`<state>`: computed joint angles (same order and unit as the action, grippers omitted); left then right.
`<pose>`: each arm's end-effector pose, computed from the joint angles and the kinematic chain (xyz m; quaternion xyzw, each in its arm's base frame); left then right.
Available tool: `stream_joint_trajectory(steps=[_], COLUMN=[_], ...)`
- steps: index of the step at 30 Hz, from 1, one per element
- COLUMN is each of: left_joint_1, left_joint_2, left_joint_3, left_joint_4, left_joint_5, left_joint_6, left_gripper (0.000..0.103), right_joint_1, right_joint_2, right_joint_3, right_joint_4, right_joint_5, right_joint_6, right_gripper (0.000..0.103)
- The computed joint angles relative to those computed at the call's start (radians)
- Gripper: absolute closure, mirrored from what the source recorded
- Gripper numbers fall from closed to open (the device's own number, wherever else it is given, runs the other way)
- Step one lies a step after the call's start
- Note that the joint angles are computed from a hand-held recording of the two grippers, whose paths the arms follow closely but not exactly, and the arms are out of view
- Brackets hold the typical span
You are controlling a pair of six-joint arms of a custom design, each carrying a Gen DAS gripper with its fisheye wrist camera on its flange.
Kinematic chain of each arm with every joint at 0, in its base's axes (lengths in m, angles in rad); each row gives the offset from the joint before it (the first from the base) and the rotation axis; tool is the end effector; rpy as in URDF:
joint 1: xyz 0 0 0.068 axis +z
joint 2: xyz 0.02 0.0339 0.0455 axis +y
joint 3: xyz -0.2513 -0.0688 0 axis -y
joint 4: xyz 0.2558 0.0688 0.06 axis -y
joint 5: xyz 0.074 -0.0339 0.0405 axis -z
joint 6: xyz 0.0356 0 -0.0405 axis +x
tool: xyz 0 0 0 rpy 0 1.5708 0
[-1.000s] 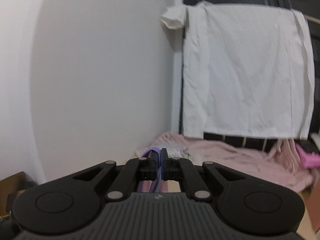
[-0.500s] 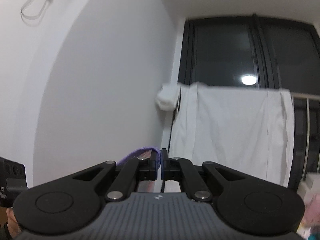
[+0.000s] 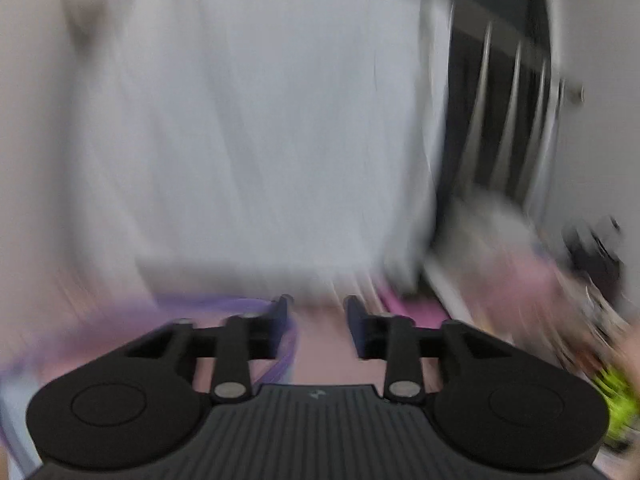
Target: Fold clothes
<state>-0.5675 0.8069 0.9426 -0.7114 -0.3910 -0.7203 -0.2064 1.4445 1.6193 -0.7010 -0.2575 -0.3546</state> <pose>0.1601 -0.0859 0.3308 -0.1582 0.8524 -0.1445 0.4769 0.3186 -0.0574 0.4119 -0.1275 0.8524 -0.0300 0.5062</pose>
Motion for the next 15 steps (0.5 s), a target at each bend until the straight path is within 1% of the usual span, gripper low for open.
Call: stream_joint_trajectory(steps=[1,2,4,5,6,7,8,10,11,12,13,14,15], left_joint_1=[-0.041,-0.106,-0.28,-0.388,-0.482,-0.534,-0.556,-0.554,-0.536,-0.521,-0.524,-0.543,-0.559], left_joint_2=[-0.091,-0.182,-0.333,-0.403,-0.439,-0.427,-0.375,-0.2,-0.121,-0.042,0.032,0.094,0.15], left_joint_3=[-0.105,-0.203,-0.382,-0.463,-0.534,-0.58,-0.594,-0.585,-0.574,-0.56,-0.536,-0.501,-0.467], left_joint_4=[0.0,0.011,0.029,0.025,0.035,0.06,0.088,0.181,0.223,0.262,0.274,0.254,0.228], left_joint_5=[-0.015,-0.044,-0.145,-0.212,-0.272,-0.302,-0.309,-0.291,-0.28,-0.272,-0.29,-0.332,-0.365], left_joint_6=[-0.014,-0.02,-0.062,-0.098,-0.145,-0.19,-0.222,-0.244,-0.225,-0.207,-0.209,-0.229,-0.246], left_gripper=[0.018,0.018,0.018,0.018,0.018,0.018,0.018,0.02,0.027,0.033,0.043,0.053,0.059], right_joint_1=[-0.024,-0.082,-0.203,-0.247,-0.282,-0.318,-0.356,-0.434,-0.448,-0.438,-0.421,-0.41,-0.396], right_joint_2=[-0.005,-0.039,-0.123,-0.146,-0.16,-0.165,-0.16,-0.12,-0.119,-0.131,-0.141,-0.15,-0.153], right_joint_3=[-0.098,-0.21,-0.438,-0.503,-0.545,-0.581,-0.613,-0.668,-0.709,-0.755,-0.799,-0.835,-0.855], right_joint_4=[0.049,0.087,0.134,0.096,0.026,-0.053,-0.142,-0.336,-0.38,-0.365,-0.332,-0.29,-0.249], right_joint_5=[-0.035,-0.143,-0.304,-0.373,-0.435,-0.489,-0.534,-0.588,-0.581,-0.569,-0.558,-0.552,-0.544], right_joint_6=[-0.043,-0.12,-0.293,-0.366,-0.438,-0.525,-0.628,-0.874,-0.934,-0.933,-0.918,-0.896,-0.865], right_gripper=[0.068,0.063,0.059,0.059,0.058,0.059,0.059,0.058,0.057,0.057,0.057,0.061,0.069])
